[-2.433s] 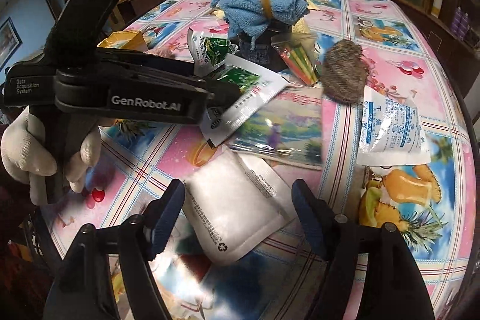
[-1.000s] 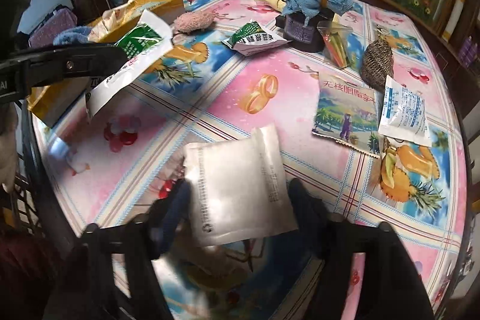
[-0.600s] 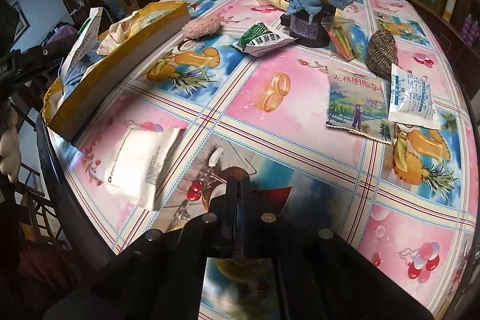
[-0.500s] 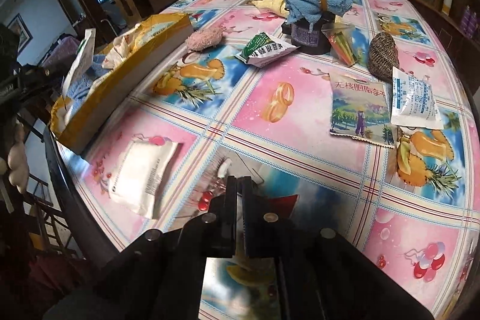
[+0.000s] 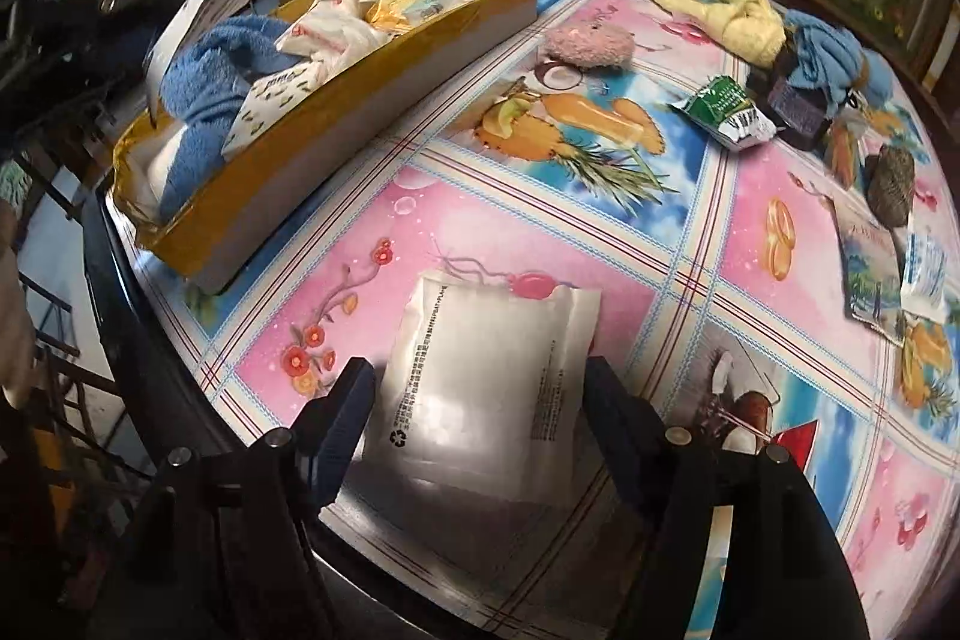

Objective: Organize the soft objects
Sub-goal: 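Carry the white pouch and green snack bag over the box, then open both tools to drop the pouch and snack bag into the box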

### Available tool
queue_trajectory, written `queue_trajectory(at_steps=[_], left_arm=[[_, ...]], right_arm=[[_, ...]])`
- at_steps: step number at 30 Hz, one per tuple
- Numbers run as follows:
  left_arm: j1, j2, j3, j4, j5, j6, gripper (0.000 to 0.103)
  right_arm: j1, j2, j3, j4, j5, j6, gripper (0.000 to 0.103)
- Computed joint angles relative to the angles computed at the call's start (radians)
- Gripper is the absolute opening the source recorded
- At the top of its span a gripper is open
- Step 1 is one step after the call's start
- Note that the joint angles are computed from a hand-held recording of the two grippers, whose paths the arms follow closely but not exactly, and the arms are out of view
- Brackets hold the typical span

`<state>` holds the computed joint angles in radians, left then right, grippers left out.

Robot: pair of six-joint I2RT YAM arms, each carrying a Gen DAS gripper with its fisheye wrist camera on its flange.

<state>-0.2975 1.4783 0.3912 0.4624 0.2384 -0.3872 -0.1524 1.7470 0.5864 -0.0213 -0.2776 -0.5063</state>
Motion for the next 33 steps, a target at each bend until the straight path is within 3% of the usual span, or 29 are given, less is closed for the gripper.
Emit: queue_trajectory(at_steps=[2, 6, 14, 18, 24, 30, 33], left_arm=[[0.023, -0.003, -0.017, 0.017, 0.018, 0.000, 0.035], [0.070, 0.000, -0.043, 0.049, 0.049, -0.002, 0.035], [0.140, -0.001, -0.057, 0.052, 0.082, -0.005, 0.035], [0.162, 0.012, -0.015, -0.007, 0.079, 0.001, 0.035], [0.206, 0.144, 0.166, -0.136, 0.063, 0.026, 0.035], [0.258, 0.303, 0.383, -0.253, 0.031, 0.015, 0.035], [0.293, 0.394, 0.488, -0.311, 0.051, 0.007, 0.043]], right_arm=[[0.019, -0.015, -0.030, 0.034, 0.020, -0.016, 0.063], [-0.017, -0.014, 0.000, -0.023, -0.038, -0.037, 0.042], [-0.056, -0.018, 0.007, -0.052, -0.098, -0.029, 0.040], [-0.081, -0.063, 0.029, -0.102, -0.151, -0.026, 0.040], [-0.022, -0.125, 0.117, -0.170, -0.232, 0.045, 0.040], [0.126, -0.083, 0.188, -0.150, -0.239, 0.142, 0.041], [0.195, -0.023, 0.230, -0.130, -0.230, 0.181, 0.041]])
